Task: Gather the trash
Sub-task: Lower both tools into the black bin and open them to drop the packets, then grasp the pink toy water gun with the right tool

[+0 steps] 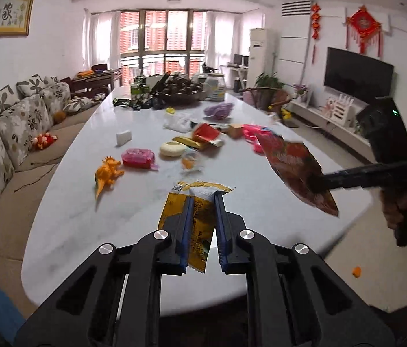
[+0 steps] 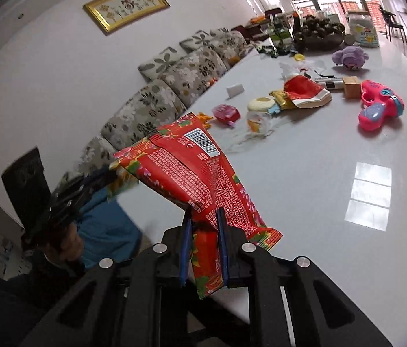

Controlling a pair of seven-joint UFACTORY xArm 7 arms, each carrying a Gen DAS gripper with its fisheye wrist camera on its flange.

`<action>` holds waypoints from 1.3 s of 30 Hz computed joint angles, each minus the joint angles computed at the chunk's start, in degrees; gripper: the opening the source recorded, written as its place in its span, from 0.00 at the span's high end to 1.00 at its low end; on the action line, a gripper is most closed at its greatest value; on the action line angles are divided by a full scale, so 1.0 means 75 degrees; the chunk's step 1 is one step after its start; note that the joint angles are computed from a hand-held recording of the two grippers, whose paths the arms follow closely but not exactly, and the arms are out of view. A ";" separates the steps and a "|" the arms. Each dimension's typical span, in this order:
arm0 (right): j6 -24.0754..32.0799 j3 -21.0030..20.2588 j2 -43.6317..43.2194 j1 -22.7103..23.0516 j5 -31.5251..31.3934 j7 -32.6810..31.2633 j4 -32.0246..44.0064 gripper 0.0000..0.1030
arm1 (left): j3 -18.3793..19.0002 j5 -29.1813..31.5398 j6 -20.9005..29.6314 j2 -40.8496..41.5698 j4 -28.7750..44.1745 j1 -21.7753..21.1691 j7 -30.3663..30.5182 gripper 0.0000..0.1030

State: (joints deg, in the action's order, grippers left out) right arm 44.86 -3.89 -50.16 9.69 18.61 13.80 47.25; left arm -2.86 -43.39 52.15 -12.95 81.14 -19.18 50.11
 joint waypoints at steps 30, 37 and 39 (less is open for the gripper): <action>0.1645 0.0805 -0.1185 -0.0644 -0.2215 0.0860 0.0053 0.23 | 0.0628 0.0617 0.0667 -0.1465 -0.2689 -0.0070 0.1071 0.11; 0.0723 -0.0407 0.3285 -0.2664 -0.2914 0.0856 0.2807 0.18 | 0.0106 -0.0386 -0.0752 0.0109 -0.0807 -0.0115 -0.0649 0.10; 0.1595 -0.0953 0.4884 -0.2341 -0.2947 0.0178 0.4350 0.21 | 0.0069 -0.0383 -0.0412 0.0529 -0.0357 0.0012 -0.1187 0.10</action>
State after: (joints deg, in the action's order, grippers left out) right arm 56.82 -11.04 -13.53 -7.87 -3.50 15.13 79.88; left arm -2.34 -46.26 49.06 -8.98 78.46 -19.08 41.21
